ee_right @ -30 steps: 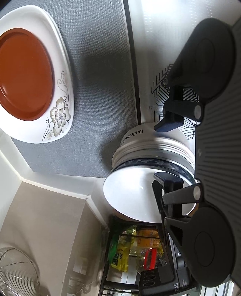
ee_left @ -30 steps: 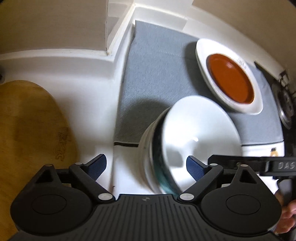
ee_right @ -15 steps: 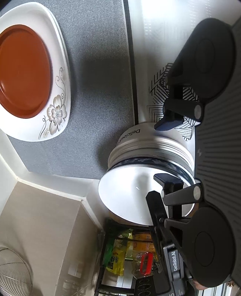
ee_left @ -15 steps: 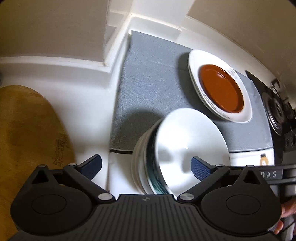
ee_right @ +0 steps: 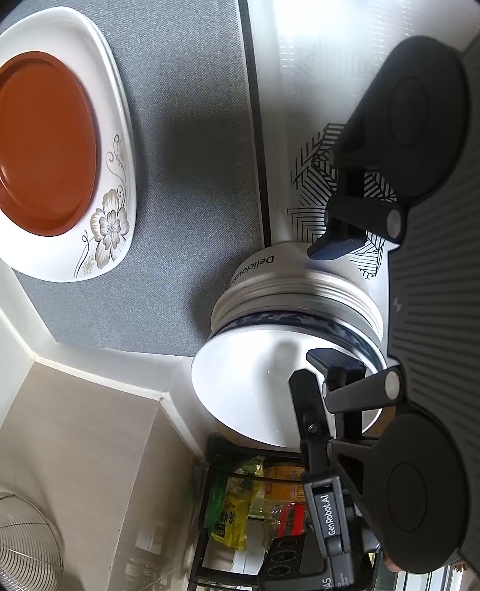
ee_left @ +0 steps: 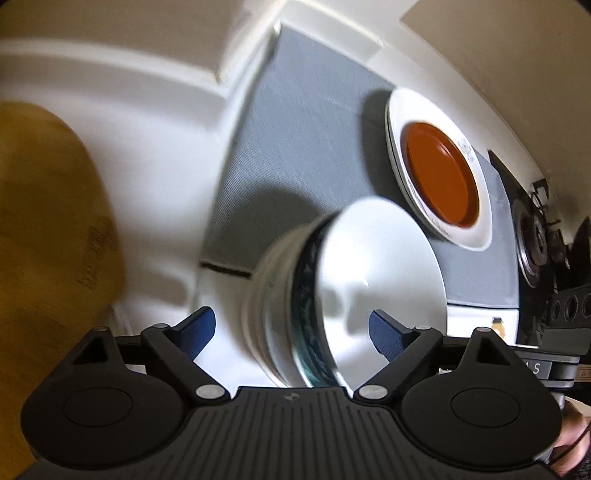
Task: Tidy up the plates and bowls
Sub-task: 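Close both grippers on the rim of the whole bowl stack, then lift the bowl stack with both grippers and carry it over the brown plate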
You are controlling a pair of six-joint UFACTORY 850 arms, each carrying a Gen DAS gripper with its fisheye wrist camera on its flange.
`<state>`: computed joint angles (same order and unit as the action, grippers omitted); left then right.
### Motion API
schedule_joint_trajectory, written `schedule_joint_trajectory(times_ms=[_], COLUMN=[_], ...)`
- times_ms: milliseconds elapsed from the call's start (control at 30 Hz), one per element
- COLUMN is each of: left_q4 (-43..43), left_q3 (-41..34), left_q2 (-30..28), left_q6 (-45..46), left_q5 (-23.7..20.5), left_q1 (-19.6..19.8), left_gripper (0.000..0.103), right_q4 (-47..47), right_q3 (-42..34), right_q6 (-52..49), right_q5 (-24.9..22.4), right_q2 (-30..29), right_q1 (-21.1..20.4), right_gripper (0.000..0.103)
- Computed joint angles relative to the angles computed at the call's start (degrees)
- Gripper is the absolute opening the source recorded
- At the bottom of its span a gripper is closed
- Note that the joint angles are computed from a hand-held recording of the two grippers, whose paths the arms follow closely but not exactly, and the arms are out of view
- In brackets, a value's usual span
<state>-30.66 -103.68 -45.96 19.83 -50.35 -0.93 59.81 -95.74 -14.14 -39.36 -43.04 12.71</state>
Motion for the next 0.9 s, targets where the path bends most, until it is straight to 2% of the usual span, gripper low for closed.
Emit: schedule_joint_trajectory(times_ms=[67, 100, 133, 167, 333, 667, 767, 833, 900], left_q4=[-1.57, -3.57, -4.42, -2.86, -0.87, 0.33, -0.87, -1.96, -3.93], left_q3=[-1.49, -2.39, -3.68, -3.72, -3.81, -6.37, -6.94, -7.72, -9.33], left_q2=[-1.81, -2.80, -3.69, -3.64, -2.91, -4.09, -4.78, -5.79, -7.72], left_q6=[-1.00, -1.02, -1.75, -2.73, -3.45, -4.82, -3.86, -3.78, -4.37], left_q5=[-2.45, -4.24, -6.16, -5.72, -5.74, -8.07, -8.57, -9.57, -11.87], left_q1=[0.56, 1.19, 1.62, 1.53, 1.40, 1.34, 1.50, 1.90, 2.45], left_gripper=[0.090, 0.086, 0.071, 0.059, 0.050, 0.046, 0.051, 0.056, 0.065], right_q4=[-1.36, -0.09, 0.78, 1.52, 4.40, 9.85, 11.07, 13.27, 15.42], right_q3=[-0.14, -0.12, -0.02, 0.11, 1.76, 4.59, 5.28, 5.36, 5.01], right_q6=[1.77, 1.27, 0.83, -0.30, -2.73, -7.17, -8.09, -9.69, -9.32], right_q5=[0.48, -0.07, -0.49, -0.86, -0.47, -0.87, -0.22, -1.43, -3.58], right_q2=[-0.13, -0.35, -0.49, -0.50, 0.56, 2.29, 2.42, 1.69, 0.24], right_q1=[-0.02, -0.26, -0.46, -0.70, -1.11, -2.33, -2.60, -3.12, -3.56], right_gripper=[0.058, 0.055, 0.054, 0.052, 0.047, 0.040, 0.040, 0.046, 0.060])
